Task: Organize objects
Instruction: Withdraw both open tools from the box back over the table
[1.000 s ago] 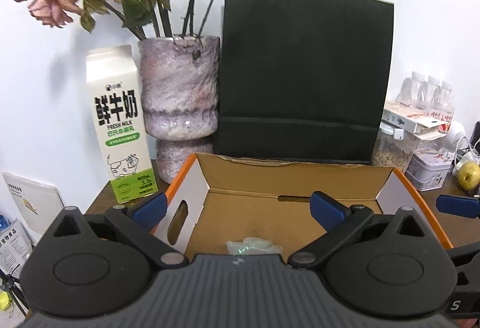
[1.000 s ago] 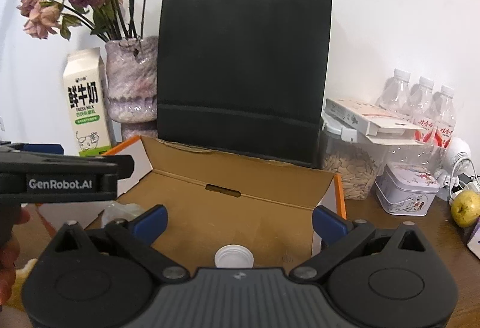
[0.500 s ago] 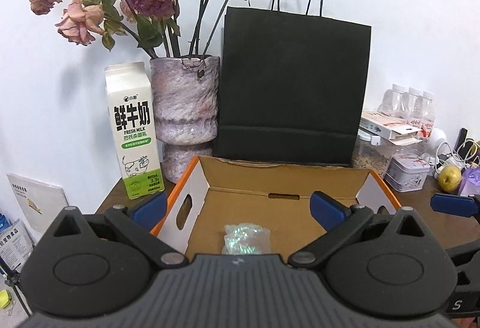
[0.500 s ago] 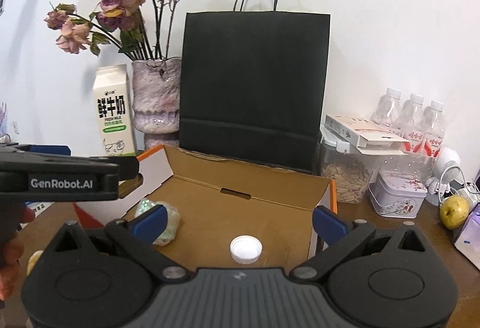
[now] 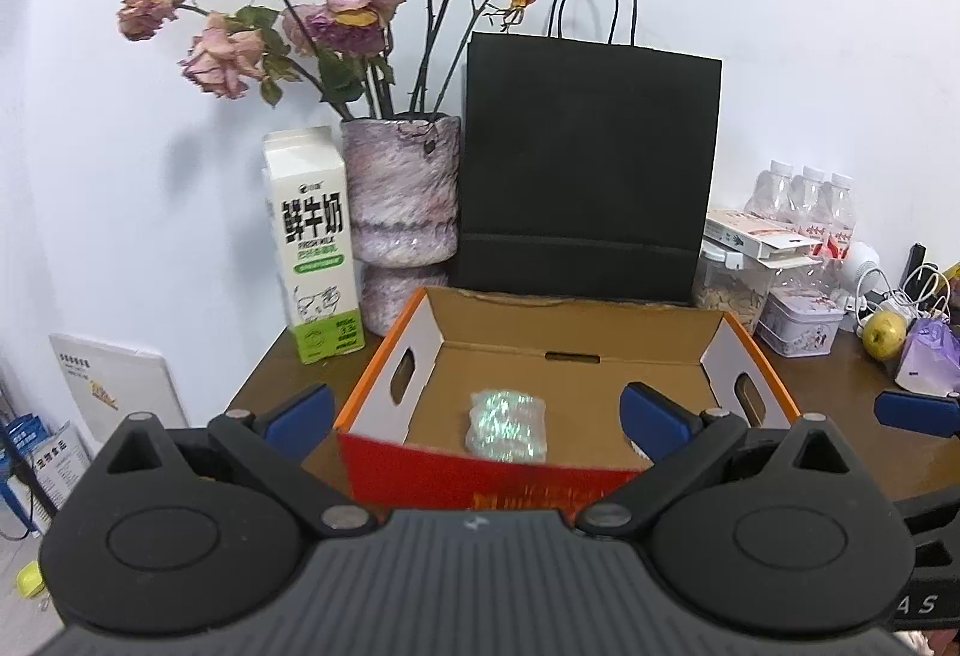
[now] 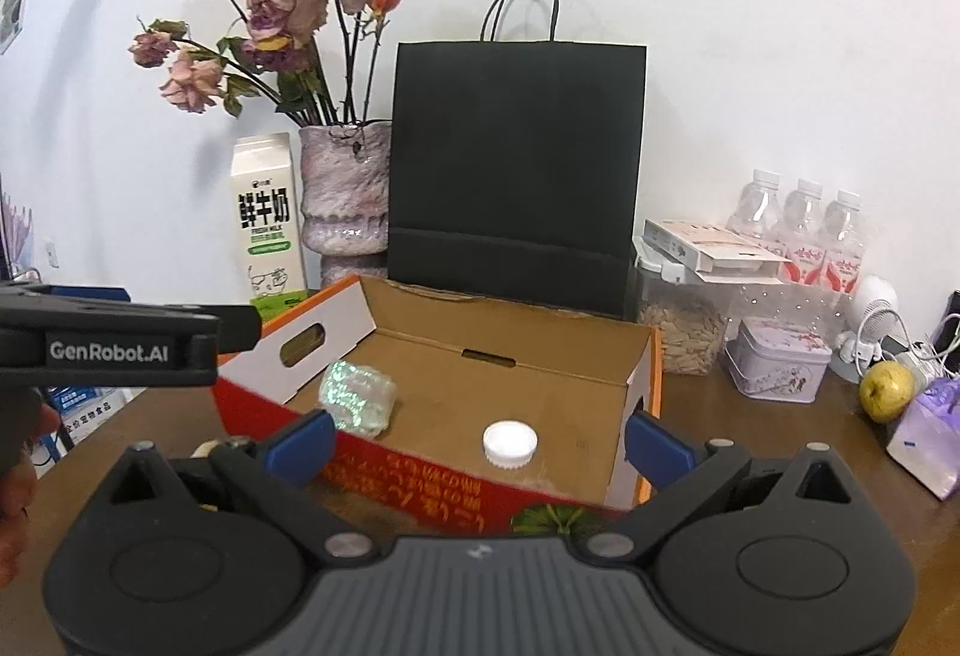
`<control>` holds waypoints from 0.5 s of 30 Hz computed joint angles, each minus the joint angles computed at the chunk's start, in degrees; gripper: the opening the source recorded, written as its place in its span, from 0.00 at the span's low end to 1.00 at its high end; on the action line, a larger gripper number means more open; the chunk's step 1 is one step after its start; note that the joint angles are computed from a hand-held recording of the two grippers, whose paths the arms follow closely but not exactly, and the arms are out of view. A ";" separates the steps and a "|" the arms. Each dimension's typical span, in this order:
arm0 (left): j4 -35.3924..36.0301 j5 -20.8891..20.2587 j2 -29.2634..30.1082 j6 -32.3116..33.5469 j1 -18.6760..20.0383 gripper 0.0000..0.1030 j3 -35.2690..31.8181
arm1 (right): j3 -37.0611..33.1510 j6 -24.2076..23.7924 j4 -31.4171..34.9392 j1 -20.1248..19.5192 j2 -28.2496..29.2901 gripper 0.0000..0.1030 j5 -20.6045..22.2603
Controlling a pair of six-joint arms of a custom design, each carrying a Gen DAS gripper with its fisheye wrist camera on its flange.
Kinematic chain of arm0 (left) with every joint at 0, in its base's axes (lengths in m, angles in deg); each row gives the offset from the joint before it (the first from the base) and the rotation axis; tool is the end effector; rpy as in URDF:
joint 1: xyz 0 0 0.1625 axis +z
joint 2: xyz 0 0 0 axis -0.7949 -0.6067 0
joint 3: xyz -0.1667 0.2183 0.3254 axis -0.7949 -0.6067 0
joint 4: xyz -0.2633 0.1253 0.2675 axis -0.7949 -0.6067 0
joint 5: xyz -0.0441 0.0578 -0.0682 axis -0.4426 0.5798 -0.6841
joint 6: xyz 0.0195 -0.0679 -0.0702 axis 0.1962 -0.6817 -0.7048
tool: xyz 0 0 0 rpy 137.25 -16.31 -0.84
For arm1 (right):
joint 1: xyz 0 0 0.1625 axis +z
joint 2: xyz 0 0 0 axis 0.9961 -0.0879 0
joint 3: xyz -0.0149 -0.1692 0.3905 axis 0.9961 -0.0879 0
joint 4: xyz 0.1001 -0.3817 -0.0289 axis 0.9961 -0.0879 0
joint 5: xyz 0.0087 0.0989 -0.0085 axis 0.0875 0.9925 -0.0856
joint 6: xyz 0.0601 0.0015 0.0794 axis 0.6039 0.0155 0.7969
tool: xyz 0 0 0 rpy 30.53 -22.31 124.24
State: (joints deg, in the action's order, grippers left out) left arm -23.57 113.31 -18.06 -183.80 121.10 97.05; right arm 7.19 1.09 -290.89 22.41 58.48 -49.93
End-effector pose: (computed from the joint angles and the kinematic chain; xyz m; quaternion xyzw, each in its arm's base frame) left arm 0.0063 -0.5599 0.2457 0.0716 0.7356 -0.5444 0.3968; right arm 0.3107 -0.6223 -0.1143 0.4027 -0.8063 0.3896 0.1897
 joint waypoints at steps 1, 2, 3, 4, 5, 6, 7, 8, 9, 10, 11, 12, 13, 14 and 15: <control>-0.23 -0.55 -0.42 -0.16 -0.37 1.00 0.77 | 1.04 0.05 -0.53 -0.01 -0.41 1.00 0.09; -0.64 -1.22 -0.90 -0.24 -0.81 1.00 1.68 | 2.13 0.13 -1.15 0.00 -0.83 1.00 0.15; -1.05 -1.82 -1.32 -0.24 -1.24 1.00 2.48 | 3.06 0.17 -1.68 -0.01 -1.18 1.00 0.21; -1.44 -2.36 -1.77 -0.28 -1.64 1.00 3.28 | 4.11 0.19 -2.27 0.00 -1.54 1.00 0.24; -1.83 -2.94 -2.25 -0.32 -2.11 1.00 4.17 | 5.14 0.19 -2.88 -0.01 -1.89 1.00 0.30; -2.15 -3.42 -2.56 -0.30 -2.45 1.00 4.82 | 6.09 0.19 -3.46 -0.02 -2.22 1.00 0.35; -2.47 -3.99 -2.91 -0.24 -2.83 1.00 5.53 | 7.18 0.20 -4.15 -0.07 -2.55 1.00 0.42; -2.86 -4.59 -3.28 -0.14 -3.29 1.00 6.33 | 8.19 0.19 -4.76 -0.08 -2.86 1.00 0.45; -3.23 -5.08 -3.55 -0.09 -3.67 1.00 7.01 | 9.14 0.15 -5.29 -0.12 -3.17 1.00 0.51; -3.50 -5.60 -3.85 -0.08 -4.03 1.00 7.62 | 10.08 0.10 -5.84 -0.13 -3.47 1.00 0.53; -3.80 -6.13 -4.20 -0.10 -4.45 1.00 8.32 | 10.92 0.07 -6.36 -0.16 -3.73 1.00 0.55; -4.16 -6.61 -4.58 -0.15 -4.89 1.00 9.10 | 11.76 0.05 -6.87 -0.18 -4.00 1.00 0.53; -4.53 -7.10 -4.96 -0.16 -5.33 1.00 9.87 | 12.62 -0.04 -7.38 -0.18 -4.28 1.00 0.50; -4.82 -7.60 -5.30 -0.19 -5.75 1.00 10.56 | 13.47 -0.15 -7.89 -0.19 -4.56 1.00 0.51; -5.23 -8.14 -5.66 -0.22 -6.21 1.00 11.31 | 14.41 -0.23 -8.44 -0.21 -4.86 1.00 0.51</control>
State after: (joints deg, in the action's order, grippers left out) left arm -28.80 105.17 -23.72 -184.02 114.89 108.35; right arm 21.60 0.86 -299.34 22.21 53.62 -49.41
